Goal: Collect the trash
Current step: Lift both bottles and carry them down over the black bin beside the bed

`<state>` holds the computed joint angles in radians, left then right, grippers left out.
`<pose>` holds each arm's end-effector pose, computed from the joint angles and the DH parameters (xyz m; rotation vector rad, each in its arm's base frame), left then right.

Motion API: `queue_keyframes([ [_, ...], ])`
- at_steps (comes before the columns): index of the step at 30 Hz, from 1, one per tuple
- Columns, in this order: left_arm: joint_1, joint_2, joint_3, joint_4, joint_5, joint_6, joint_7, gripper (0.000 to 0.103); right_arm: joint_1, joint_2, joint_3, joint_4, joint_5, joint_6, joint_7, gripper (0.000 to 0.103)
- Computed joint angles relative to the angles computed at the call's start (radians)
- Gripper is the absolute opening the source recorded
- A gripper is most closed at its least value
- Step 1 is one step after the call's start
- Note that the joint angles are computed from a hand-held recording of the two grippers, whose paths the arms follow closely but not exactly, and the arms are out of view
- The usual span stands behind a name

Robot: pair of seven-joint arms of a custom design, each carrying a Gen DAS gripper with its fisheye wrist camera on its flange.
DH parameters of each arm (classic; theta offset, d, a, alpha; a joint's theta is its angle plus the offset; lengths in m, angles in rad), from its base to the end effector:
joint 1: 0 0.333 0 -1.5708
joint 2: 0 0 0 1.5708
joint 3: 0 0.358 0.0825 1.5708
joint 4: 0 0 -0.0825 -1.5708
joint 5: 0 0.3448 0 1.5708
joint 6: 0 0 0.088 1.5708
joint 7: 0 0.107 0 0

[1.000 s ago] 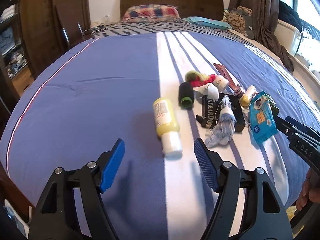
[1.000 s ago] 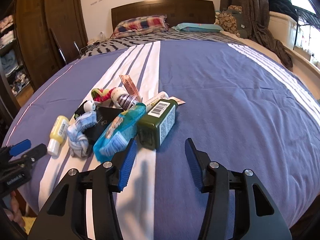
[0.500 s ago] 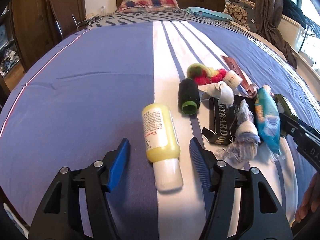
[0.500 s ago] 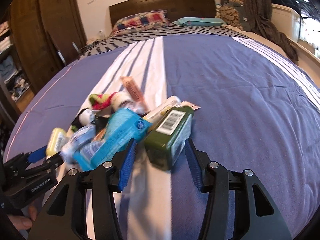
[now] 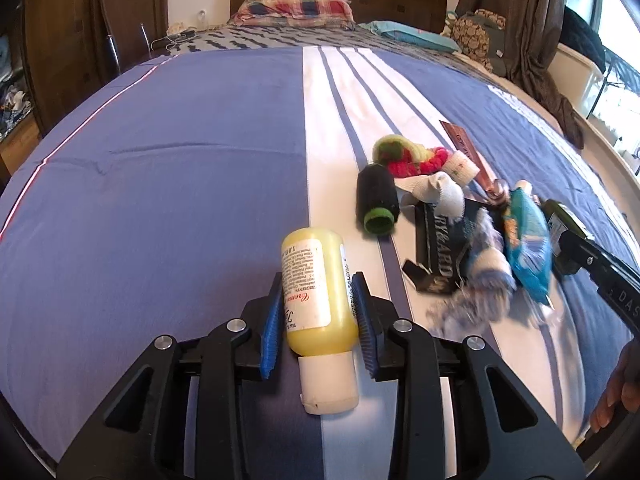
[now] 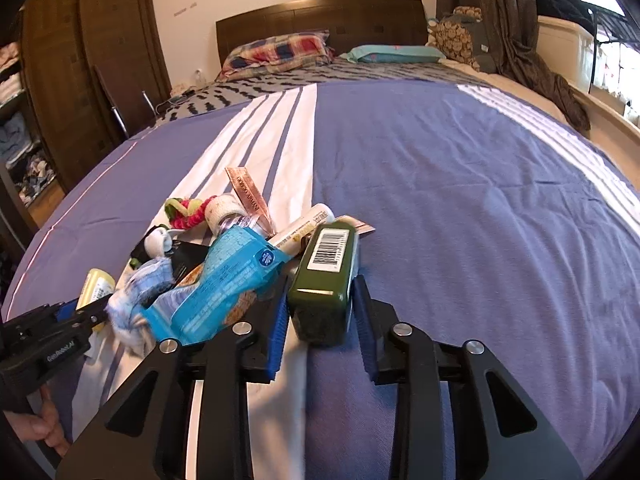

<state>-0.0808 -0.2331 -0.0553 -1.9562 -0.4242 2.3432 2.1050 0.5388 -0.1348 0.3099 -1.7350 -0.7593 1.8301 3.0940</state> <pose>0.4792 -0.0759 0.6947 -1.4068 2.2976 -0.9121 0.3576 0.3430 0.7081 -1.2194 2.1874 -0.8610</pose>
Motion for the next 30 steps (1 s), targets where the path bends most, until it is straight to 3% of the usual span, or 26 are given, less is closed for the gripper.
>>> queue_keyframes([
  [4,-0.005,-0.076,0.021,-0.053,-0.016,0.009,0.037,0.03,0.02,-0.019,0.036,0.023,-0.032,-0.062,0.008,0.028],
  [14,-0.054,-0.325,0.113,-0.15,-0.076,-0.063,0.124,0.029,0.126,0.007,0.148,0.161,-0.123,-0.257,0.04,0.028],
  [24,-0.083,-0.531,0.197,-0.233,-0.065,-0.185,0.16,0.03,0.299,0.069,0.201,0.258,-0.194,-0.395,0.077,0.028],
  [30,-0.079,-0.617,0.217,-0.292,-0.046,-0.244,0.168,0.03,0.396,0.102,0.186,0.289,-0.196,-0.455,0.093,0.028],
])
